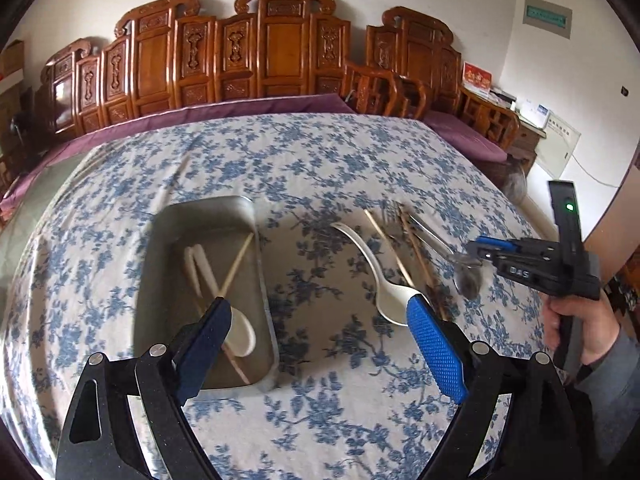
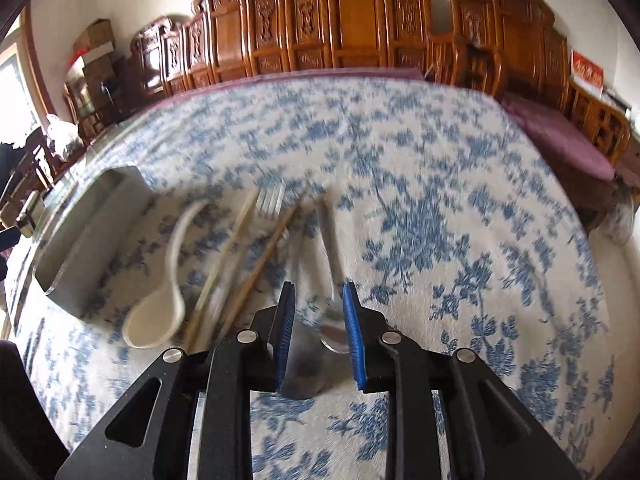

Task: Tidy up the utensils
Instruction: 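Grasp a metal spoon with the right tool while the left tool grasps a white plastic spoon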

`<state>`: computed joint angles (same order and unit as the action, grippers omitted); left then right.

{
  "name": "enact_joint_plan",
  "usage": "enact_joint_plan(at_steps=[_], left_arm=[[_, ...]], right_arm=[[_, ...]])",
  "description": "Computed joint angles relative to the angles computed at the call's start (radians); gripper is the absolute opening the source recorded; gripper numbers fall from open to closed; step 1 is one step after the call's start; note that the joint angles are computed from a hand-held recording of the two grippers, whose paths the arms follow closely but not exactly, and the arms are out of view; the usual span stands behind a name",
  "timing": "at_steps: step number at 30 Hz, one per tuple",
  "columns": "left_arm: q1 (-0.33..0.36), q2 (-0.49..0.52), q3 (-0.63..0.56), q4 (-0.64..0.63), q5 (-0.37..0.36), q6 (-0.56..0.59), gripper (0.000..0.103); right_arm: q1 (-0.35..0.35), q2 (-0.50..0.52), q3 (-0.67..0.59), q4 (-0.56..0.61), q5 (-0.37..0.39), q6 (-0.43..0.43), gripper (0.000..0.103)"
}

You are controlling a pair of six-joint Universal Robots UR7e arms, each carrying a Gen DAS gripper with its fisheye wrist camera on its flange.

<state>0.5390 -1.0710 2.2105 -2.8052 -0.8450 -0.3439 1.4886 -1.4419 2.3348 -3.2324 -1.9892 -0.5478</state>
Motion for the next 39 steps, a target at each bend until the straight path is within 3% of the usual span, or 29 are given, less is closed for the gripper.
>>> enact_joint_plan(at_steps=[7, 9, 16, 23, 28, 39], left_arm=[[0.019, 0.1, -0.067, 0.015, -0.034, 0.024, 0.086], [0.023, 0.122, -0.082, 0.014, -0.043, 0.027, 0.086], [0.045, 0.18, -0.131, 0.03, -0.058, 0.03, 0.086], [0.068, 0.223, -0.173, 0.054, -0.061, 0.026, 0.086], [0.09, 0.261, -0.213, 0.076, -0.073, 0.023, 0.086], [0.137, 0.32, -0.287, 0.107, -0.083, 0.02, 0.086]], right_arm=[[-0.007, 0.065, -0.064, 0.052, -0.028, -0.06, 0.027], [-0.003, 0.086, -0.086, 0.056, -0.069, -0.068, 0.027], [-0.012, 0.092, -0.119, 0.125, -0.053, -0.087, 0.027], [0.006, 0.115, -0.125, 0.109, -0.097, -0.112, 0.026], [0.0, 0.102, -0.13, 0.136, -0.106, -0.097, 0.005], [-0.021, 0.064, -0.118, 0.148, -0.1, -0.073, 0.003]])
